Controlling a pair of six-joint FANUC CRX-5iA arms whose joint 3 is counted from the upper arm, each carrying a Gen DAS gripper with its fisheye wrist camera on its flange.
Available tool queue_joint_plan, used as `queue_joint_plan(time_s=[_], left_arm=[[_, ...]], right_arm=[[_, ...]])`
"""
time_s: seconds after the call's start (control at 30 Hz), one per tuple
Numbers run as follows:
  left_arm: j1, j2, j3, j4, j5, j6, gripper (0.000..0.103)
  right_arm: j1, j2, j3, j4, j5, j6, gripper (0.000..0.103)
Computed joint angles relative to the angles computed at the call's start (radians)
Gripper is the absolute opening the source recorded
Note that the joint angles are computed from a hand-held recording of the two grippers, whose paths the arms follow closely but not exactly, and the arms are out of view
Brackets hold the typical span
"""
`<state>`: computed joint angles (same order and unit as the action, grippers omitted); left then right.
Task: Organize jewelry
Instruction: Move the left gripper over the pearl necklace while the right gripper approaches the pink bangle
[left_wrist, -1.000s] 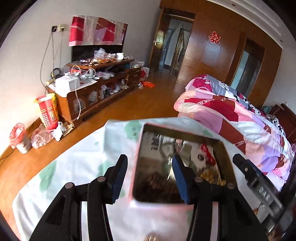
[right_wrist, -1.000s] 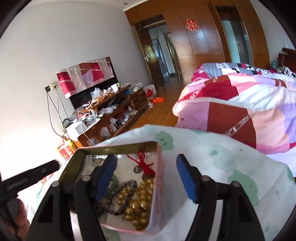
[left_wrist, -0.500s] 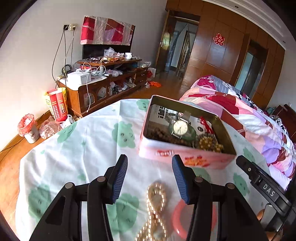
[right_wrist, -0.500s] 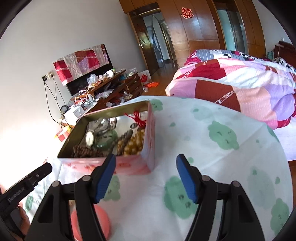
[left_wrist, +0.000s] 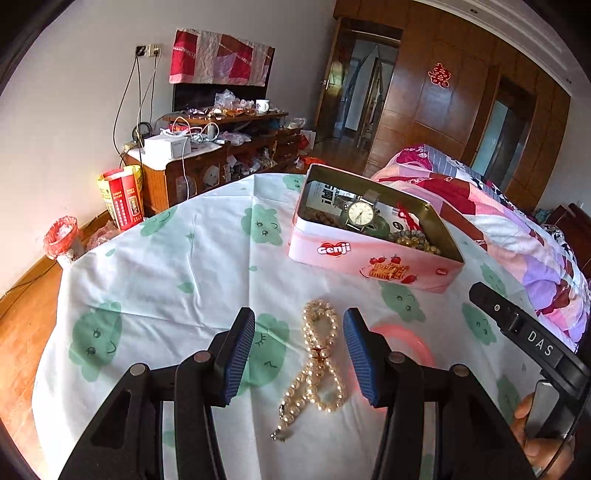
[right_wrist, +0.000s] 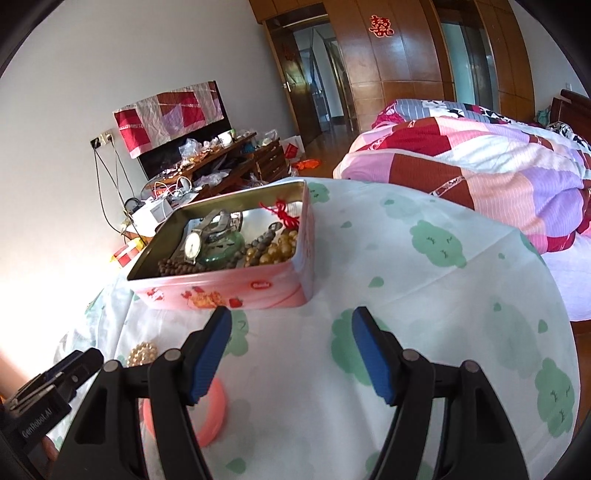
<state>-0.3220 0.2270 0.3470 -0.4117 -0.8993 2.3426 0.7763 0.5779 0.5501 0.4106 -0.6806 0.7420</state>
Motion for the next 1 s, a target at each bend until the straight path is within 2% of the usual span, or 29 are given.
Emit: queue_joint_plan(time_s=[0.33, 0.53, 0.7, 0.8, 1.0], left_arm=[[-0.016, -0.048, -0.039, -0.065, -0.022, 0.024, 0.051], [0.005, -0.1, -0.104, -0.056, -0.012, 0.021, 0.051], [0.015, -0.104, -0.116, -0.044, -0.015, 0.022, 0.051], [0.024, -0.099, -0.12, -0.015, -0.009, 0.0, 0.051], [0.035, -0.101, -0.126, 0.006, -0.007, -0.006, 0.051]], right_arm=[[0.005, -0.059, -0.085, 0.013, 0.045, -0.038, 0.071], [0.006, -0.086, -0.076, -0.128, 0.024, 0.116, 0.071], [0.009, -0.066, 0.003, -0.281, -0.065, 0.29, 0.071], [0.016, -0.038, 0.061, -0.321, -0.128, 0.367, 0.077], [0.041, 0.036, 0.191, -0.338, -0.271, 0.495, 0.077]])
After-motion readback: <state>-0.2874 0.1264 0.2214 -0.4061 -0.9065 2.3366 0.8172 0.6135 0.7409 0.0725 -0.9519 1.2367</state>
